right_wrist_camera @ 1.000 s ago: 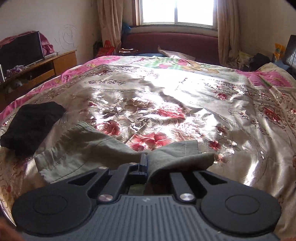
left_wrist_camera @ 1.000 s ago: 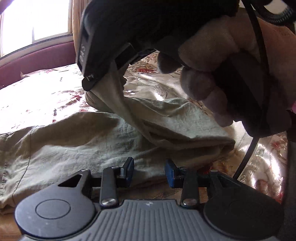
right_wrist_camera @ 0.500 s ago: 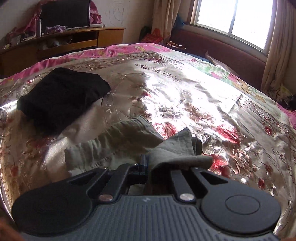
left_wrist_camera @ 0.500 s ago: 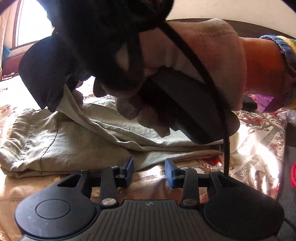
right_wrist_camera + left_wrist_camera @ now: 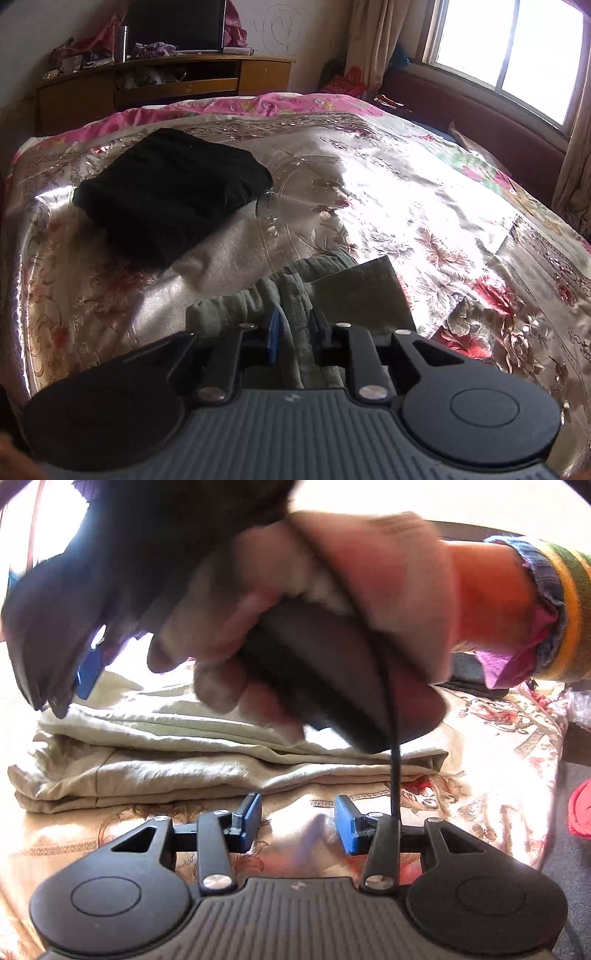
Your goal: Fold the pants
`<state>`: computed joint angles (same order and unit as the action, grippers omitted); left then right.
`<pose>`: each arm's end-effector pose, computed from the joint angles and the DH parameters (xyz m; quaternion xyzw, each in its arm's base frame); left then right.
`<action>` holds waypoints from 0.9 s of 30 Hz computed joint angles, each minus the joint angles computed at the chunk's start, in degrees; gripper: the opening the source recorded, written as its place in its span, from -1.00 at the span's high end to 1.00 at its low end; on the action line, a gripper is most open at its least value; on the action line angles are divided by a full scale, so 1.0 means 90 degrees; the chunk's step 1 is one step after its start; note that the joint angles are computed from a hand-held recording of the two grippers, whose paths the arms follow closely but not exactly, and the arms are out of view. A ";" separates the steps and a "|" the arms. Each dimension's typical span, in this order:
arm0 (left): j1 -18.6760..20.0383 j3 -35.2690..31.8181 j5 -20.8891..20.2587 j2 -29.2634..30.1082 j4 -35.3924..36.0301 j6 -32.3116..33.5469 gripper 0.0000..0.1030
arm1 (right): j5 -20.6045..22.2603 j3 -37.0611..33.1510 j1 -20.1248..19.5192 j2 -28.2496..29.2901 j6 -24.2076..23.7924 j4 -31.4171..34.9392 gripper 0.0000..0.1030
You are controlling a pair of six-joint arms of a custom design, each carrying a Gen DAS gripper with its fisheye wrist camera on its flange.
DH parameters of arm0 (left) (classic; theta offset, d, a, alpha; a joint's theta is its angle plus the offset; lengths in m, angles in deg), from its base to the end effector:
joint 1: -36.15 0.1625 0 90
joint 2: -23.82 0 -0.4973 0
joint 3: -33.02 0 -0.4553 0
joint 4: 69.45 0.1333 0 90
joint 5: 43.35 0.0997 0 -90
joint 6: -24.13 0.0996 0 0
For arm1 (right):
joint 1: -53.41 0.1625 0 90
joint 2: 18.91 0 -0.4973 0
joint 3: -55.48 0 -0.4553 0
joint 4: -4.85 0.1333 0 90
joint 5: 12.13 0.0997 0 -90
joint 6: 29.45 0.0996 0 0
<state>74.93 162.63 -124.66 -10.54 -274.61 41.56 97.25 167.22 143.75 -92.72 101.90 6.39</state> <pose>-0.2938 -0.4264 -0.0688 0.5430 0.8185 -0.1866 0.0213 0.1033 -0.5063 0.2235 0.3042 -0.8410 0.3216 0.3110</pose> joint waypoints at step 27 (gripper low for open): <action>-0.0128 0.0250 0.0597 -0.0303 0.0119 -0.0490 -0.12 | 0.0112 -0.0253 -0.0157 0.0363 0.0260 0.0357 0.92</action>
<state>73.78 164.88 -119.29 -13.26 -273.54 37.15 98.26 164.94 142.34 -89.45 104.25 9.60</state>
